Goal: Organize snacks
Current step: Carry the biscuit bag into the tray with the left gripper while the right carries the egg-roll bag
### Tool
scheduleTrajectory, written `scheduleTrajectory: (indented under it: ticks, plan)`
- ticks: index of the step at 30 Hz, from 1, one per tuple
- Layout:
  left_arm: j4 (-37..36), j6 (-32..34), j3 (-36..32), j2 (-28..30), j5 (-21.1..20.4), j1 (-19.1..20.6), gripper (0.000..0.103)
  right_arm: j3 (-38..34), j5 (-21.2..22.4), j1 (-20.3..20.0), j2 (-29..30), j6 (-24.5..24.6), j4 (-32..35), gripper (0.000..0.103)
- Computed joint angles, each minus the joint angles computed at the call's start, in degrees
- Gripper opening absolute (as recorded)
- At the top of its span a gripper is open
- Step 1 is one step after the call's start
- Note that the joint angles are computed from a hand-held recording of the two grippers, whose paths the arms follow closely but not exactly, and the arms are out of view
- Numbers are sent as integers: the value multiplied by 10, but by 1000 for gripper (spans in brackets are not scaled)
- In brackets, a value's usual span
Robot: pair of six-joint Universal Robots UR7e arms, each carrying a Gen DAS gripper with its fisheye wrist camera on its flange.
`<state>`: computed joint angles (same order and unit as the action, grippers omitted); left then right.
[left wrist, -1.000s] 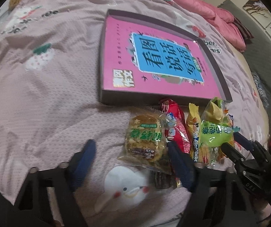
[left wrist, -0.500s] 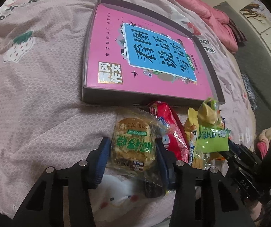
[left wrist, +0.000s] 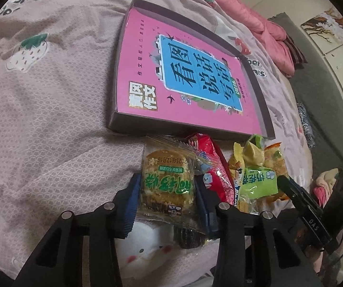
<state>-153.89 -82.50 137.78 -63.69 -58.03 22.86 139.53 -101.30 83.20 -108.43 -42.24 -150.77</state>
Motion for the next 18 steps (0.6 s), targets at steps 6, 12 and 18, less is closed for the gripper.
scheduleTrajectory:
  ticks: [6,12,18]
  plan:
    - [24,-16,4,-15,10,-17,44,-2,3,-4,-1,-3,6,25]
    - [44,-22,1,-21,21,-24,44,-7,10,-8,5,0,23,24]
    - [62,-31,2,-33,36,-40,44,-2,44,-14,-18,-17,24,24]
